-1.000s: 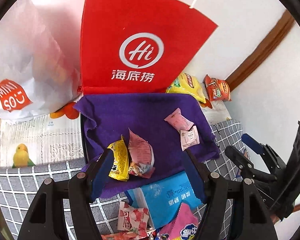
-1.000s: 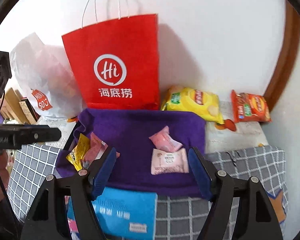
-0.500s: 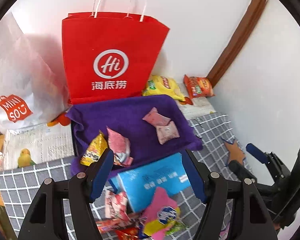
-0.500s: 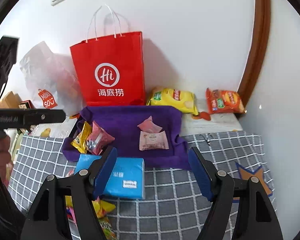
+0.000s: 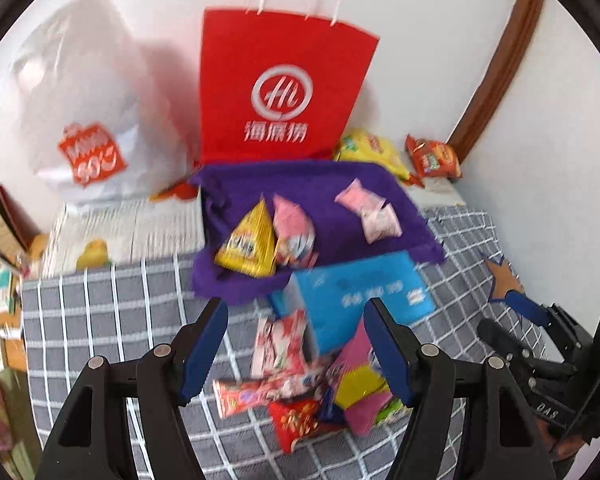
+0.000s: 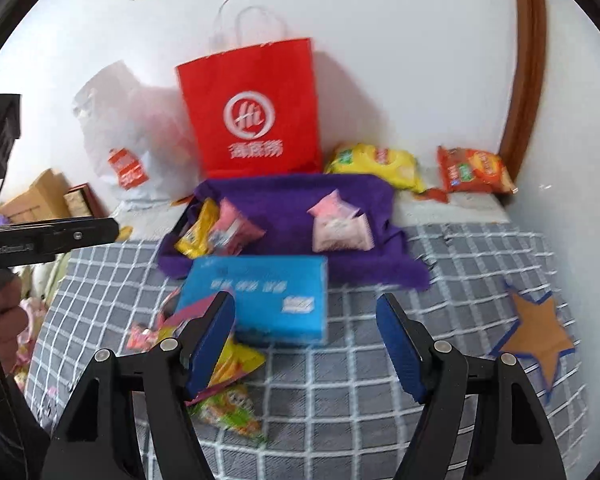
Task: Organize snacks
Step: 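Grasp the red packet with the left tool while the right grasps the green snack bag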
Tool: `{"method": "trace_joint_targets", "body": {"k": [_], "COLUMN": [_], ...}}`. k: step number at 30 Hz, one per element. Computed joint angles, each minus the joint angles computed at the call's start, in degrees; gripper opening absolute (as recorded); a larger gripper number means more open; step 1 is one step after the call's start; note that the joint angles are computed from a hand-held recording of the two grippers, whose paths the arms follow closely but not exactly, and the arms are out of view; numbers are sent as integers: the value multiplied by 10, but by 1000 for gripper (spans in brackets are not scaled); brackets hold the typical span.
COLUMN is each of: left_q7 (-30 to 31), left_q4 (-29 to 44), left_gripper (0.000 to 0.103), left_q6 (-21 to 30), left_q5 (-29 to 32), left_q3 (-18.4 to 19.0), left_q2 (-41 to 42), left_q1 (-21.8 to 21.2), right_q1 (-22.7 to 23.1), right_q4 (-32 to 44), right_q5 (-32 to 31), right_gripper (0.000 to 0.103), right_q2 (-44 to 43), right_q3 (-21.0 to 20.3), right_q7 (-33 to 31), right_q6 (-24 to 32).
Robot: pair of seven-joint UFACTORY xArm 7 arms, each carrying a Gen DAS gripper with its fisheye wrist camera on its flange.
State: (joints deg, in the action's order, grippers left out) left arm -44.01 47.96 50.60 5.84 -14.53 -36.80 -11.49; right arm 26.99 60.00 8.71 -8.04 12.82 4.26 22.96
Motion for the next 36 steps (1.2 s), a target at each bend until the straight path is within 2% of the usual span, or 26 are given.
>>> {"method": "trace_joint_targets", "body": {"k": [3, 5, 11, 16, 22, 24, 26, 30, 34, 35, 36], "left_q7": [0, -3, -1, 1, 0, -3, -7, -24, -31, -32, -33], "left_q4": [-31, -48, -72, -78, -94, -104, -113, -134, -150, -154, -155], "left_gripper": [68, 68, 68, 68, 68, 68, 68, 68, 68, 68, 68], "left_q6": [2, 2, 10, 11, 9, 8, 5, 2, -1, -2, -2], "left_q5": [-29, -37, -50, -53, -53, -55, -59, -68, -75, -75, -73], "left_q3": [16, 18, 20, 14, 5, 4, 6, 8, 5, 2, -2], "left_q2": [-20, -37, -71, -77, -85, -90, -92, -93, -95, -95, -93], "left_q1": [-12, -13, -15, -17, -22, -24, -26, -26, -38, -42, -44], "right_q1": [20, 26, 58, 64, 58, 61, 64, 64, 67, 68, 69], "right_q4": [-23, -33, -61, -67, -64, -64, -64, -82, -111, -119, -132], "right_q5": [42, 48, 121, 120, 62, 85, 116, 88, 108, 115, 123], "right_gripper": [73, 73, 73, 73, 64, 62, 50, 48, 47, 42, 42], "right_q2": [-4, -6, -11, 3, 42, 51, 56, 43, 10, 2, -11], "right_q3": [-1, 2, -1, 12, 27, 25, 25, 31, 19, 14, 7], "right_q7": [-36, -44, -111, -105, -61, -80, -102, -88, -115, -125, -136], "right_q6": [0, 0, 0, -2, -5, -12, -16, -37, -39, -42, -48]}}
